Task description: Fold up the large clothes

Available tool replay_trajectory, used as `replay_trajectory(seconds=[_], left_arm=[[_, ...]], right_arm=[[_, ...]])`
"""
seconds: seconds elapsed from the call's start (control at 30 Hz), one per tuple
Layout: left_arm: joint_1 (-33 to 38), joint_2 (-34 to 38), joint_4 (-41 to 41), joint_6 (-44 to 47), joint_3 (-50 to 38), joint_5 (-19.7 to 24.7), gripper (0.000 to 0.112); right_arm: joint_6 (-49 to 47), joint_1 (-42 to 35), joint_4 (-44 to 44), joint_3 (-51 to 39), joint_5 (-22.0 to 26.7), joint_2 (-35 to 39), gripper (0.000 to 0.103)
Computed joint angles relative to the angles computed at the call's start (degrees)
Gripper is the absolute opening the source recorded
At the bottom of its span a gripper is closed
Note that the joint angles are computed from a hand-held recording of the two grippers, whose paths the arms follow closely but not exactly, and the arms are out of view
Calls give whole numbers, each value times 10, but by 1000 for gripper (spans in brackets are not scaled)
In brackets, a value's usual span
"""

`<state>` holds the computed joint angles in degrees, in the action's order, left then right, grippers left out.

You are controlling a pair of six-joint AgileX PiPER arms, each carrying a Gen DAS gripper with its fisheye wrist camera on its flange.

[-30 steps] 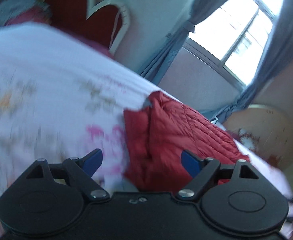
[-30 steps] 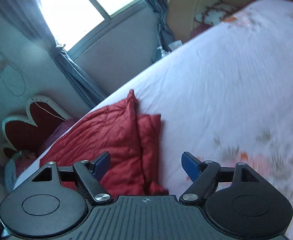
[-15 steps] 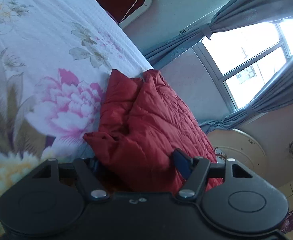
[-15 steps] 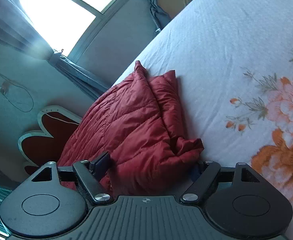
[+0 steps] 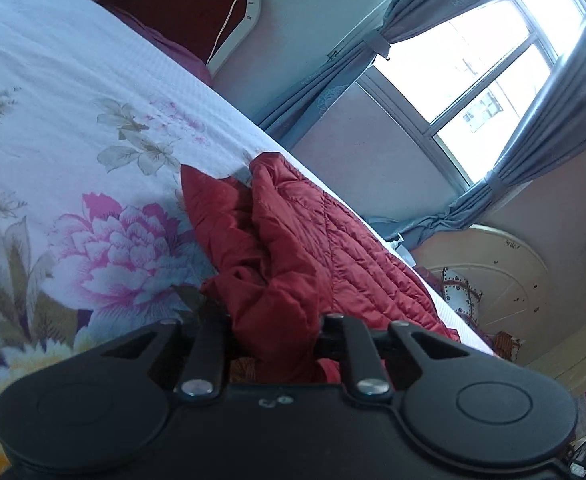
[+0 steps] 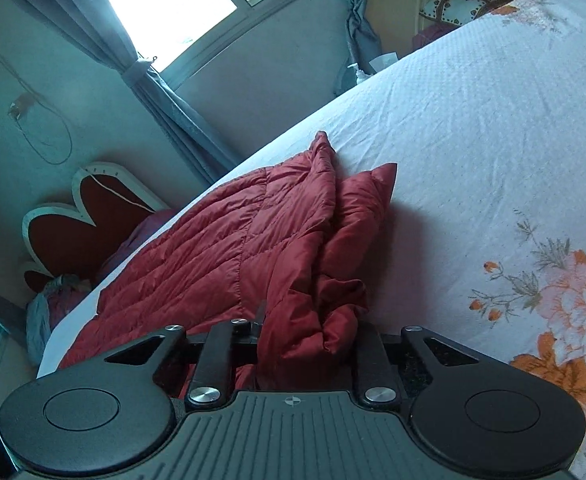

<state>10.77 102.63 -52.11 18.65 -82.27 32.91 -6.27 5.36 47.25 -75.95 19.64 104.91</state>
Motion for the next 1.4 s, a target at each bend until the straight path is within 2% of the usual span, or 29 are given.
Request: replay_trajectory(seconds=[0.17, 0.37, 0.5, 0.63, 0.8, 0.97, 1.27, 1.4], left_arm=[[-9, -70, 33, -15, 71, -5, 16], [-7, -155, 7, 10, 178, -12, 16], [-6, -222, 8, 17, 244, -8, 16], [-15, -303, 43, 0, 317, -9, 16], [-8, -414, 75, -39, 402, 11, 16], [11, -494, 88, -59, 453, 39, 16], [1, -574, 138, -128, 484, 55, 16], [38, -569, 99, -69, 498, 78, 17]], right_arm=[[-23, -3, 0, 73, 3, -69, 20], [-58, -15, 31, 176, 4, -158, 20], [-65, -28, 33, 234, 17, -218, 20], [-75, -46, 34, 297, 36, -288, 20], [-55, -59, -16, 365, 64, -383, 20], [-25, -66, -61, 412, 93, -459, 20], [-40, -133, -42, 440, 170, -528, 20], [-41, -149, -38, 459, 189, -543, 20]])
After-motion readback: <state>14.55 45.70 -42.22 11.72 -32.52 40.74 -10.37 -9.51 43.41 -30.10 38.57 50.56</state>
